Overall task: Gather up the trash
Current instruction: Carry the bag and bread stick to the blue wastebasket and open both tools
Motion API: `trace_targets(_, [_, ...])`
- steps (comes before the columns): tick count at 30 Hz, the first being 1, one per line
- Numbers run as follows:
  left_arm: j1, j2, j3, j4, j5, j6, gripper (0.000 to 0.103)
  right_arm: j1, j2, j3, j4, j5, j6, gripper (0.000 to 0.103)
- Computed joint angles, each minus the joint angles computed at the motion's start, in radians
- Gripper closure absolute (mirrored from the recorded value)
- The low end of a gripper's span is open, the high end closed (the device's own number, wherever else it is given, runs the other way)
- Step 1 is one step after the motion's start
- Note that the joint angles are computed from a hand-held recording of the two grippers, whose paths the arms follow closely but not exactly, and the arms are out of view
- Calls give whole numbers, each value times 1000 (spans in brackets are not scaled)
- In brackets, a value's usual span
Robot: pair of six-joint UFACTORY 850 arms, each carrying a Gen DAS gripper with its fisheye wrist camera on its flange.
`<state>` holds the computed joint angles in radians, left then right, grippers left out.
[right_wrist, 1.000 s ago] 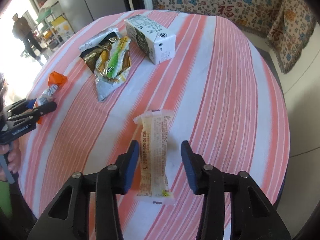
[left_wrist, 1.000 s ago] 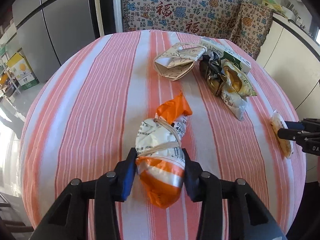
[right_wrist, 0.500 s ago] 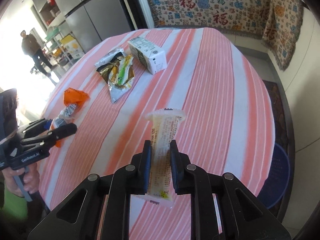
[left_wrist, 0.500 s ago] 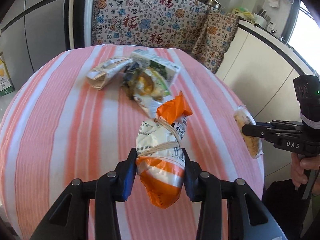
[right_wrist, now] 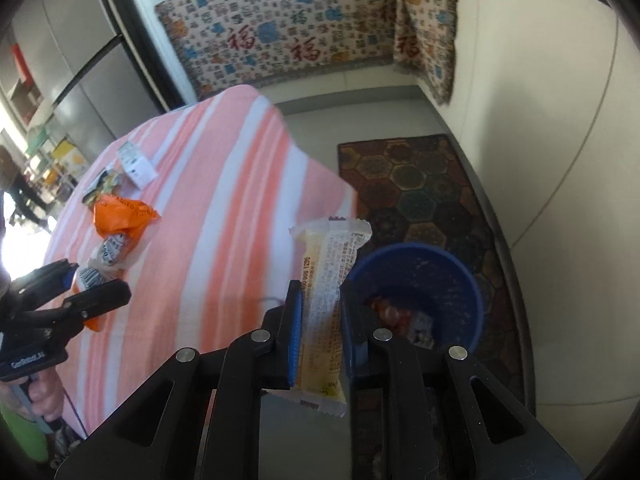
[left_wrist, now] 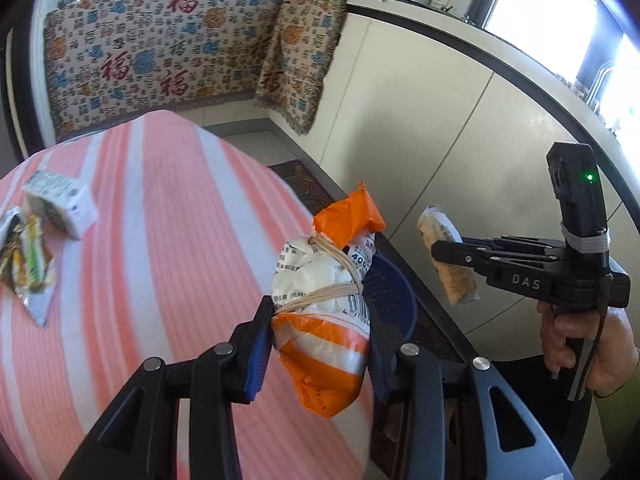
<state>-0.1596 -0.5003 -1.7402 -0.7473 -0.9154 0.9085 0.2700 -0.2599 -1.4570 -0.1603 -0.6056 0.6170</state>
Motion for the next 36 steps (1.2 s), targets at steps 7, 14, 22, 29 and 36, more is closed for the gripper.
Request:
trace_targets(7, [-139,-51,-25,17,75,-32,62,-76,36,93,-6,76,24,86])
trace_targets(14, [-209,-151,-119,50,85,-99,62,-141,22,116,30,110,-7,86])
trace_targets(22, [-250,-197,-148,71,115,-124,60,-186,12,140,118,167,-75,83])
trace_targets(29, [-272,-253,-213,116,136,-194,34,-197,25,169,60,203,9,57])
trace_targets(36, [-241,-128,-71,95,182,-132,34,-164,54,198,-97,203,154,37])
